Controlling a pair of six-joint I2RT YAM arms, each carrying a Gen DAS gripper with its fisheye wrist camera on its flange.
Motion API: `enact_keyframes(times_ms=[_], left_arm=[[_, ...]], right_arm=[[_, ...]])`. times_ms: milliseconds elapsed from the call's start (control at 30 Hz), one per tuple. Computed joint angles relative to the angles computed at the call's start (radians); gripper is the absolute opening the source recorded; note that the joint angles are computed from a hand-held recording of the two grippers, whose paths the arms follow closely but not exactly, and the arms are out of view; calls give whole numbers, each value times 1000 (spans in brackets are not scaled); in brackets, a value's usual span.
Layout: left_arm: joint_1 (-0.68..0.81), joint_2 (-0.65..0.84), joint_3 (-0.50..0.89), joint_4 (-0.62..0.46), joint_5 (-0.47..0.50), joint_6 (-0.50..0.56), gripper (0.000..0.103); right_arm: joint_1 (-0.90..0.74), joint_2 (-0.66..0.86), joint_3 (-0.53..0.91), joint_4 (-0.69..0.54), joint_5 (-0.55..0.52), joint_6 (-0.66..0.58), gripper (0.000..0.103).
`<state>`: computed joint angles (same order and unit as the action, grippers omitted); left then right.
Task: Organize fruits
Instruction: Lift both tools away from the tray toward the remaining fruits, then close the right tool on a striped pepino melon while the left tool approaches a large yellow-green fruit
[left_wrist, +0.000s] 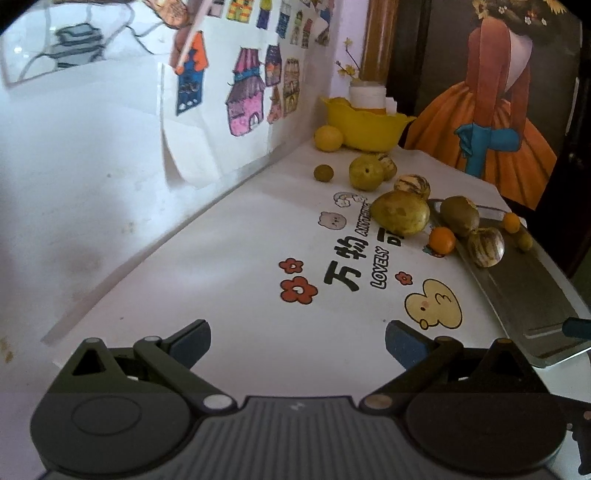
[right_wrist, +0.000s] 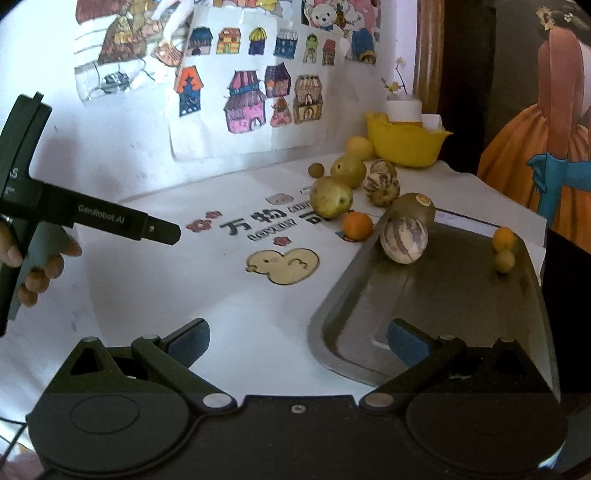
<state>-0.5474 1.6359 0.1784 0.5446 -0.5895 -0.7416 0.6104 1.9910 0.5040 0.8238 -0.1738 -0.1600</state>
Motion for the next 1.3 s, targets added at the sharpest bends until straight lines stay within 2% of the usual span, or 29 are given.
enact_keyframes(times_ms=[133,333,433,567,700,933,1033,1167,1300], left_arm=[[53,51,41,34,55,33,102],[120,102,115,57,107,96,103],[151,130,159,66,135,133,102],[188,189,203,141,175,201,103],[238,261,259,212,264,270,102],[303,345,382,190,376,283,102],[322,369,428,175,410,262,102],[335,397,495,130,446,220,102],[337,437,550,119,468,230,102]], right_arm=[[-32,24,44,-39,-32,-16,102],[-71,39,132,-121,-64,-110,102],[-103,29,189,-187,-94,-154,102],[-153,16,314,-326,-146,-165,102],[-176,32,473,-472,-138,-188,102],[-188,128,788,-730,-149,-238,102],[-187,202,931,-803,-148,-224,102],[-186,349,1200,-1008,-154,-214,102],[-189,481,1442,-1164,-184,-153,102]])
